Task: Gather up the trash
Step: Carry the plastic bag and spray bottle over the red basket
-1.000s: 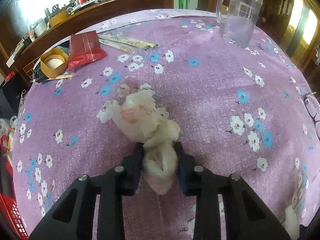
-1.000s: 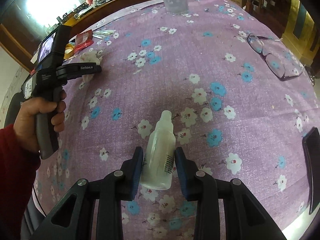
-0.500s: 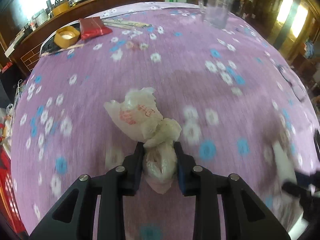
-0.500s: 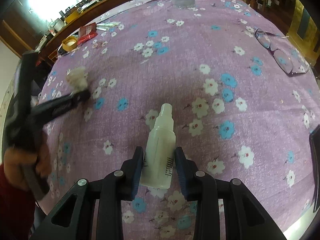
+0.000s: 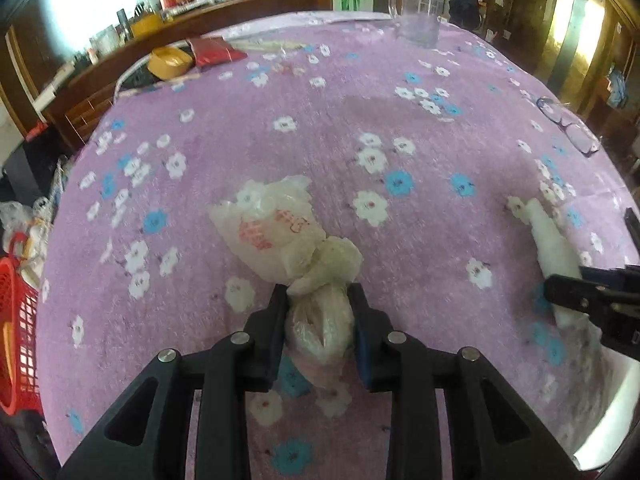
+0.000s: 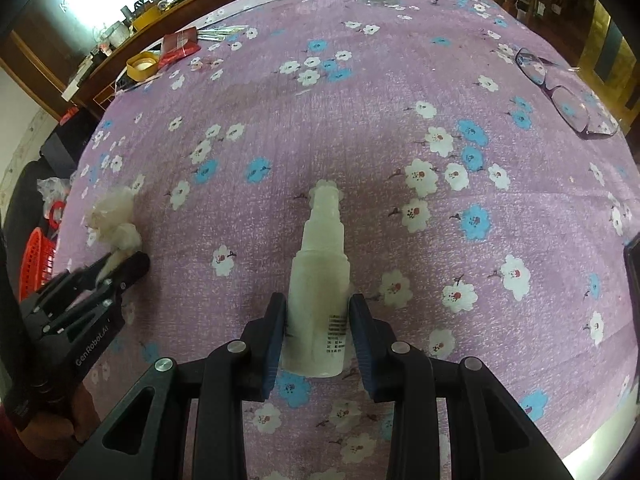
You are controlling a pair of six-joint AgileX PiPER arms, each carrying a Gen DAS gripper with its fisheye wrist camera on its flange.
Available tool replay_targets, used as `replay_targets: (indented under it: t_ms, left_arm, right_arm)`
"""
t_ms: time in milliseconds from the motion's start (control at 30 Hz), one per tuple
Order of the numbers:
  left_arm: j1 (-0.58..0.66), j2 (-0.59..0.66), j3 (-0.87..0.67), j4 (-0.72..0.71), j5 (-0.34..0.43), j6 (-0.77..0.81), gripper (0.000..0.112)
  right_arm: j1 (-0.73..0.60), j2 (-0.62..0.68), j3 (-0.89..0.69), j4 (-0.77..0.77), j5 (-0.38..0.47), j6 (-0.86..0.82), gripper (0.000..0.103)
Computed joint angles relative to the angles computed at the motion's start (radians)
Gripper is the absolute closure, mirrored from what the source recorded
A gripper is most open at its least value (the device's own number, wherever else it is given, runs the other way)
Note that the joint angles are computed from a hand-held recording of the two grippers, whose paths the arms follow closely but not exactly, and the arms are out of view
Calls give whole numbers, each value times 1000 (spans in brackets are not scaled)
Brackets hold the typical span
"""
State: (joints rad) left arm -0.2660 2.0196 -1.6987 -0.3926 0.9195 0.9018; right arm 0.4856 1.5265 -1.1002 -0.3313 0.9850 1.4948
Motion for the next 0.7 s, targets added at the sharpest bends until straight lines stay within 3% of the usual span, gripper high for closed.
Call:
replay_targets:
  t_ms: [333,700]
  left_arm:
    - [-16,6,-2,-3,-34,-4,84]
    - [52,-98,122,-75,-78,86,85]
  right_arm:
    - [-3,18,-18,-36,21,24,67]
    - [101,90,-130,-128,84,19,70]
